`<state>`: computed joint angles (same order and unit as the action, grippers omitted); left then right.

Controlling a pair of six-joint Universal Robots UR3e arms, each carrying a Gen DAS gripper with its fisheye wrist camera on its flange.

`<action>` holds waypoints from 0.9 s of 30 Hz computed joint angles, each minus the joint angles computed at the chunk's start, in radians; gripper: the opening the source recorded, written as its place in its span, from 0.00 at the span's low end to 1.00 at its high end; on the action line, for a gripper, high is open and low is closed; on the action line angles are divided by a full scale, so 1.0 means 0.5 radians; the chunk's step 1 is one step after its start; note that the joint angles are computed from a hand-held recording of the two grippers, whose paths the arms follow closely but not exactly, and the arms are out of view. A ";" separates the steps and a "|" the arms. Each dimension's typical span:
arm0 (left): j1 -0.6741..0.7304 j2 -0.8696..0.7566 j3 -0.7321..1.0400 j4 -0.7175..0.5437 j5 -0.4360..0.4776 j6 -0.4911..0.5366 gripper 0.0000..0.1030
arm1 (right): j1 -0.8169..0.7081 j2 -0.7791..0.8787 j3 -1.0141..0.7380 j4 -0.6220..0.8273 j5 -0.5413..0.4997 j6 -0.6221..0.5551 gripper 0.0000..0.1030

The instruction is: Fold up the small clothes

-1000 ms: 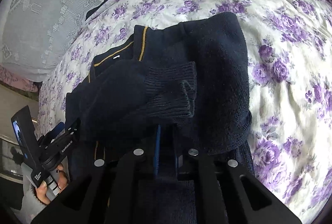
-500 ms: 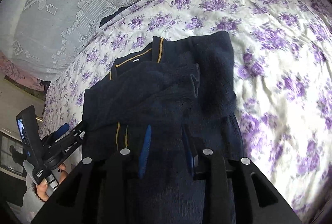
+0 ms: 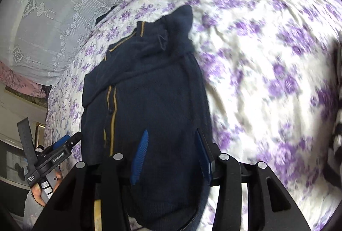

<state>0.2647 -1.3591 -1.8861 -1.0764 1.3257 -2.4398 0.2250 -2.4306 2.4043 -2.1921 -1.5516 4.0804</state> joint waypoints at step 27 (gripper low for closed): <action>0.490 0.335 -0.182 -0.917 -0.334 0.795 0.08 | 0.707 0.203 0.307 -0.636 -0.257 0.438 0.12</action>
